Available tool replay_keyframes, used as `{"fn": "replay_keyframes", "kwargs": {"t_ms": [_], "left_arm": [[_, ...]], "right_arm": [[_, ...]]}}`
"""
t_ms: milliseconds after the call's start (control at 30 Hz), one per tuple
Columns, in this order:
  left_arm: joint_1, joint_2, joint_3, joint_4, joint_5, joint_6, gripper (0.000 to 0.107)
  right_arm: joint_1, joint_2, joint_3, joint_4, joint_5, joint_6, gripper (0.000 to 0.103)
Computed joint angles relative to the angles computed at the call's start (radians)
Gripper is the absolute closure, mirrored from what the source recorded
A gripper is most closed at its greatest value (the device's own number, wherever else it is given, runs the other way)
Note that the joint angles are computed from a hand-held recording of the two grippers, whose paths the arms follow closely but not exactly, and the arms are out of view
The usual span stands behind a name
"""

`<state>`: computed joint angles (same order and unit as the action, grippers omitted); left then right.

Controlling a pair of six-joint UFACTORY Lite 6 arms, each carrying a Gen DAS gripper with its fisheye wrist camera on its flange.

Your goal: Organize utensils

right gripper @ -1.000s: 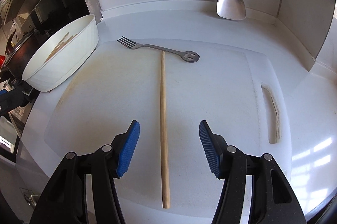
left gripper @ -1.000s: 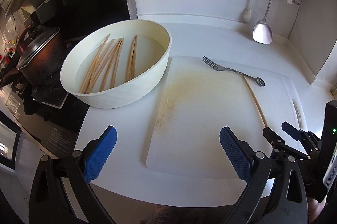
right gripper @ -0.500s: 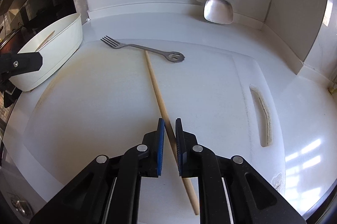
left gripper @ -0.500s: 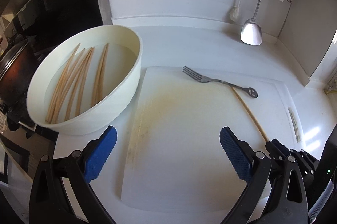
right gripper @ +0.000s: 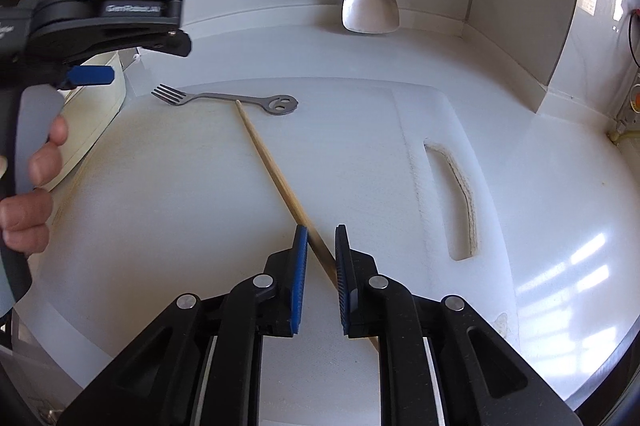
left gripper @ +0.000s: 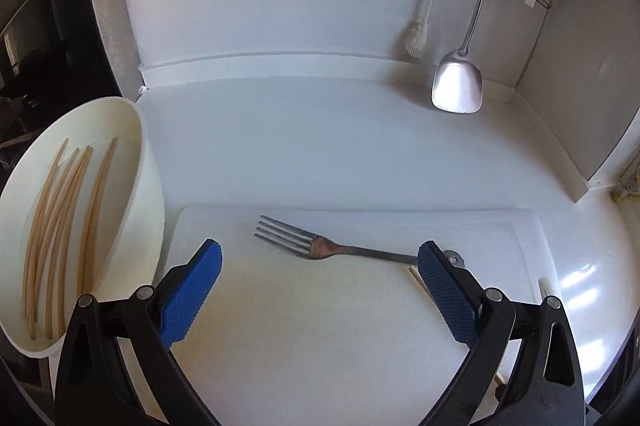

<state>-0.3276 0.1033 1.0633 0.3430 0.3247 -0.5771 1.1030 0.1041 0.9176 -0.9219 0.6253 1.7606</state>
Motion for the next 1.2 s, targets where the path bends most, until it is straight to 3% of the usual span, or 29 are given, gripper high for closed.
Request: {"fn": "replay_keyframes", "kwargs": {"t_ms": [400,467,867,1200], "left_arm": [[-0.094,0.366,0.285,0.262,0.139,-0.226,0.010],[-0.098,0.330,0.227,0.332,0.108,-0.285,0.011],[-0.041,0.171,0.035,0.218,0.065,-0.124,0.010],[0.019,-0.030,-0.173,0.035,0.057,0.158,0.010]], "right_arm": [[-0.002,-0.025,-0.024,0.013,0.005,0.022,0.091],[-0.004,-0.036,-0.035,0.015,0.005,0.028,0.090],[-0.019,-0.080,-0.068,0.022,0.036,0.021,0.084],[-0.101,-0.096,-0.084,0.059,-0.031,-0.050,0.084]]}}
